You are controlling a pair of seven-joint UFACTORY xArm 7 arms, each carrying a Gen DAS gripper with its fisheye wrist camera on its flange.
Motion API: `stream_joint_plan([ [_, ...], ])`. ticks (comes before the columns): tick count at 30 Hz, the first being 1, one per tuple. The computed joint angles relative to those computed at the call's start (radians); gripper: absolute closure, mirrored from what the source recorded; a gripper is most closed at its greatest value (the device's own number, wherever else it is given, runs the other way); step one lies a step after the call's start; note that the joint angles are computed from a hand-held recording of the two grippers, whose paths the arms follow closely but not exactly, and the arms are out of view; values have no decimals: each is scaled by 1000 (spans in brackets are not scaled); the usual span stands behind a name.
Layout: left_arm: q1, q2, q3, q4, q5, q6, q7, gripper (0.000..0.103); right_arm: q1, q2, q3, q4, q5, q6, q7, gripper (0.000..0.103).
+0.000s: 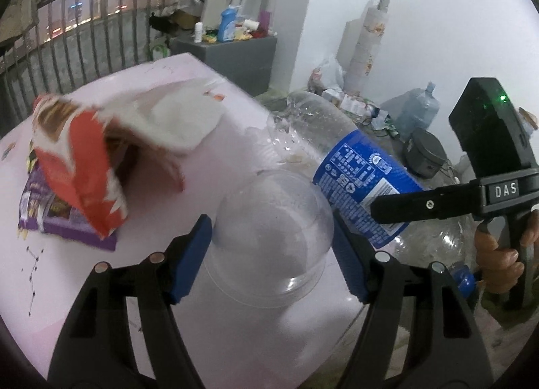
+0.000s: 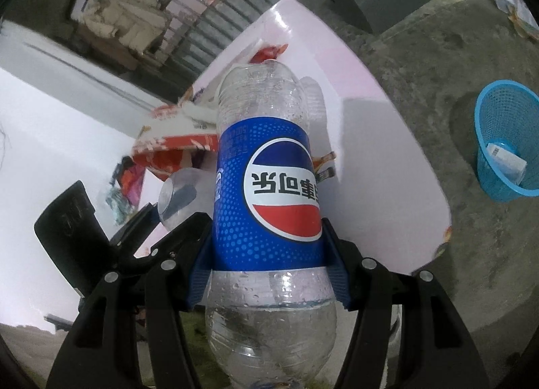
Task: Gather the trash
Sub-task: 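Grasp the clear plastic cup with the left tool while the right tool holds the Pepsi bottle, then drop the clear cup and Pepsi bottle into the blue wastebasket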
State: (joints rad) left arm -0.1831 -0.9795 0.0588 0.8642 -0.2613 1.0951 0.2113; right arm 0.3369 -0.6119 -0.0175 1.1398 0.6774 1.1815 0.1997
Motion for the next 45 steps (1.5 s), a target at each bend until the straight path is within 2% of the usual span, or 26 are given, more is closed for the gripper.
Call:
stream_joint_plan([
  [6, -78, 147, -30, 117, -60, -46, 18, 37, -65, -95, -55, -49, -20, -43, 42, 45],
  [8, -109, 246, -50, 199, -85, -53, 15, 37, -100, -130, -86, -80, -26, -59, 81, 45],
  [13, -162, 585, -111, 487, -137, 7, -14, 37, -200, -186, -200, -188, -11, -93, 200, 44],
  [15, -174, 755, -142, 640, -153, 69, -36, 36, -245, -179, -237, -221, -25, -104, 231, 44],
  [18, -187, 982, -217, 844, -85, 110, -79, 36, -272, -136, -299, -263, 5, -120, 235, 44],
  [22, -247, 1250, -259, 1098, 21, 140, -127, 36, -295, -31, -352, -297, 85, -158, 198, 42],
  [23, -256, 1292, -262, 1137, 47, 149, -135, 29, -315, 11, -358, -309, 107, -184, 204, 40],
  [24, -279, 1342, -257, 1191, 89, 157, -158, 25, -321, 42, -362, -314, 135, -205, 182, 28],
  [25, -302, 1369, -246, 1206, 127, 123, -188, 23, -331, 78, -369, -315, 153, -216, 161, 23],
  [26, -311, 1374, -240, 1195, 143, 84, -209, 23, -353, 119, -360, -312, 144, -232, 168, 23],
  [30, -298, 1355, -252, 1148, 103, 36, -252, 23, -435, 179, -315, -339, 120, -275, 176, 23],
  [34, -258, 1240, -268, 995, 51, -71, -167, 20, -475, 128, -270, -399, 111, -293, 165, 23],
  [37, -227, 1168, -279, 922, -25, -118, -104, 16, -494, 79, -241, -417, 46, -271, 196, 23],
  [40, -202, 1082, -278, 856, -113, -122, -52, 12, -523, 17, -212, -420, -74, -238, 229, 23],
  [44, -196, 952, -258, 766, -124, -128, -36, 11, -543, -44, -140, -343, -302, -164, 264, 22],
  [45, -193, 919, -251, 744, -127, -124, -34, 11, -543, -53, -116, -312, -363, -142, 267, 19],
])
